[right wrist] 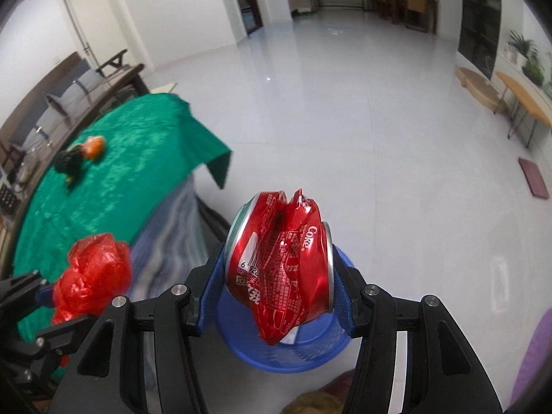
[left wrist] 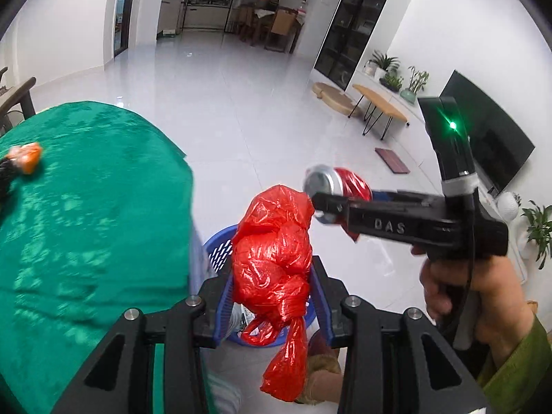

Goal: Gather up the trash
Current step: 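Carry the red bag and Coke can to the blue wastebasket and open both tools, then return to the table and grasp the black mesh fruit nets with the left tool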

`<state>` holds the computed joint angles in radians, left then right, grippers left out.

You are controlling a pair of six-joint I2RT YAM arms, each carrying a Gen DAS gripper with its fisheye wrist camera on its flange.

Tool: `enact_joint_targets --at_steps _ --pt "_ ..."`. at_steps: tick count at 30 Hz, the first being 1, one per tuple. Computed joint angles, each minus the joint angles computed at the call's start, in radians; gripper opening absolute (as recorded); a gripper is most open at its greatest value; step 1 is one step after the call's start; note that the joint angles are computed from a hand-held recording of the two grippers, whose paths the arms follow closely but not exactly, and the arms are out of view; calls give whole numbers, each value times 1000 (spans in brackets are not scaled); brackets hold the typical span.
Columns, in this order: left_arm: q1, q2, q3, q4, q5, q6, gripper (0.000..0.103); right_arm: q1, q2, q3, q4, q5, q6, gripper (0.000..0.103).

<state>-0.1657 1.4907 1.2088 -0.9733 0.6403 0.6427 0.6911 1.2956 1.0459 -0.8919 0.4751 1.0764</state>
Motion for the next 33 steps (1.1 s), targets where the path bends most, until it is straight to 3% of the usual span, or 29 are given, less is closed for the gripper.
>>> enact_joint_targets --at_steps 3,7,18,22,25,29,33 --pt "-60 25 -24 80 -46 -67 41 -69 -67 -104 73 -92 8 57" --pt "-112 59 -40 141 -84 -120 41 -146 -96 -152 100 -137 -25 57" --pt "-215 81 -96 254 -163 -185 41 -249 -186 -258 166 -244 -32 58" --pt "-222 96 -112 290 -149 -181 48 -279 -191 -274 196 -270 -43 59" --pt "-246 100 -117 298 -171 -195 52 -300 -203 -296 222 -276 -24 79" --pt "-206 69 -114 261 -128 -207 52 -289 -237 -290 187 -239 2 80" --pt "-143 0 -103 189 -88 -168 53 -233 -252 -238 116 -137 27 84"
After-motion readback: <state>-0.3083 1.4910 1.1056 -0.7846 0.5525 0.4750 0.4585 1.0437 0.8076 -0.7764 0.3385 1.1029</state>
